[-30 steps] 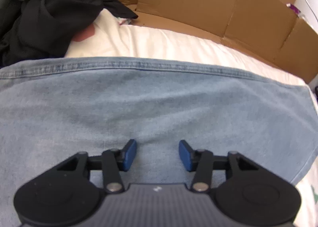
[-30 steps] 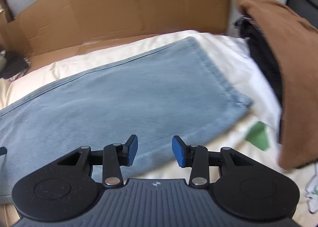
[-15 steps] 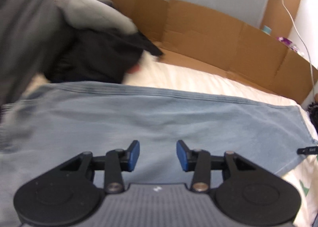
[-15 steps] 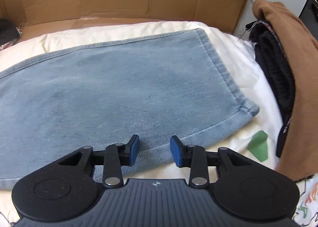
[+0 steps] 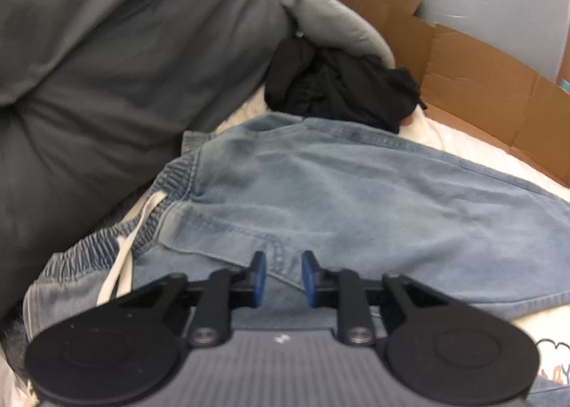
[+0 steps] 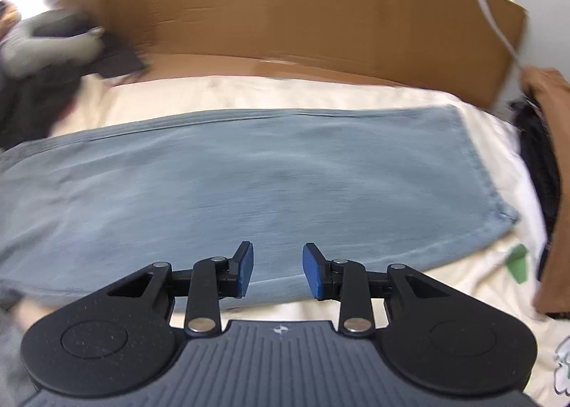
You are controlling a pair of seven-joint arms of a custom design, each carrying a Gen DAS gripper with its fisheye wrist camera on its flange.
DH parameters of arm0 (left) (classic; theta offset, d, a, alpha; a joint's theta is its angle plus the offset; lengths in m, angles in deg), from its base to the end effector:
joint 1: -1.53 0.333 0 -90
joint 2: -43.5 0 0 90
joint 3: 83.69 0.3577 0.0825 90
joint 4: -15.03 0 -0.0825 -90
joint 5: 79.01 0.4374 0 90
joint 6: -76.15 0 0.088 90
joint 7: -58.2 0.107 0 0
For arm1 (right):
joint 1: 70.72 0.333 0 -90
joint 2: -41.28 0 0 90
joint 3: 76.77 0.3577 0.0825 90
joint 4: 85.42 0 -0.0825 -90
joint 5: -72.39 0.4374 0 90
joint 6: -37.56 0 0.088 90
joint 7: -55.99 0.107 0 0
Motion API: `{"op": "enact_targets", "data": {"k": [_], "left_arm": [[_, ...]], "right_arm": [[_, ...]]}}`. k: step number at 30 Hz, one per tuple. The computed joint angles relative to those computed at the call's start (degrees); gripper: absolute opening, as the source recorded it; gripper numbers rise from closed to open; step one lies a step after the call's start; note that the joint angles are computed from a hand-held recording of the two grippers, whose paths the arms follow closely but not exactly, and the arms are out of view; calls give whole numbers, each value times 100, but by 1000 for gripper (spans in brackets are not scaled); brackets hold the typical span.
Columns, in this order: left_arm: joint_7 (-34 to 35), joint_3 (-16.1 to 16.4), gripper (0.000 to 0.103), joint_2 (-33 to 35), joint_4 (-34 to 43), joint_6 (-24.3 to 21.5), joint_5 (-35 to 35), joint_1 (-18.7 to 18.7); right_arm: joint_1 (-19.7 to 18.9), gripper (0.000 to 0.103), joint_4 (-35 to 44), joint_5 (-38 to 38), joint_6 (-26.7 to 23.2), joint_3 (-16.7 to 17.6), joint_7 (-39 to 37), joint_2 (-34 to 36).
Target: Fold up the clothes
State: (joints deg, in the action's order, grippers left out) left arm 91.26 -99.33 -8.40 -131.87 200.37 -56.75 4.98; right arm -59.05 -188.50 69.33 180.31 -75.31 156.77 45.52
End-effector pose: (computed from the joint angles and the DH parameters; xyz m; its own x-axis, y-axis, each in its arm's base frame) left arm 0.3398 -0.0822 0.6057 0.6315 -0.7754 0.0067 -0.5672 -0.4678 -0.6778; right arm 0.6667 0.1553 0.5960 0.0914 -0.9940 -0.0600 -0.8153 -0.0401 -0.5777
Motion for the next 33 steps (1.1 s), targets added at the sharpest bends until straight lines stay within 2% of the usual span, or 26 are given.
{"op": "enact_targets", "data": {"k": [10,12,14,16,18,22,24,26,28,33], "left_arm": [[37,193,17,399,-282,586,-91,110],[82,248,14,489,-324,487,-191,110],[63,351,4,498,-493,518,-327,108],[-60,374,3,357,-754,785,-319,204],[-25,399,3,373,-757,829,-353,256],[-101,302,3,410,-593,587,-436,318],[-239,191,8,232,-577,410,-424,311],[-389,76,31,15,-567,201,-395,276],[-538,-29,38,-219,-568,-59,-398,187],[-871,-196,38,-704,-543,-867,-580,-194]], "right_arm": [[371,39,226,1198,-38,379,-1244,138],[451,39,332,1324,-47,429,-1437,213],[520,39,366,1372,-43,454,-1555,216],[550,39,345,1448,-133,451,-1619,166],[570,39,296,1430,-266,428,-1640,89],[538,39,101,1205,-601,328,-1563,-169],[490,40,-49,1048,-764,270,-1419,-353],[423,40,-306,823,-865,217,-1227,-604],[337,40,-590,612,-940,173,-1028,-867],[94,40,-1208,249,-1204,87,-756,-1531]]}}
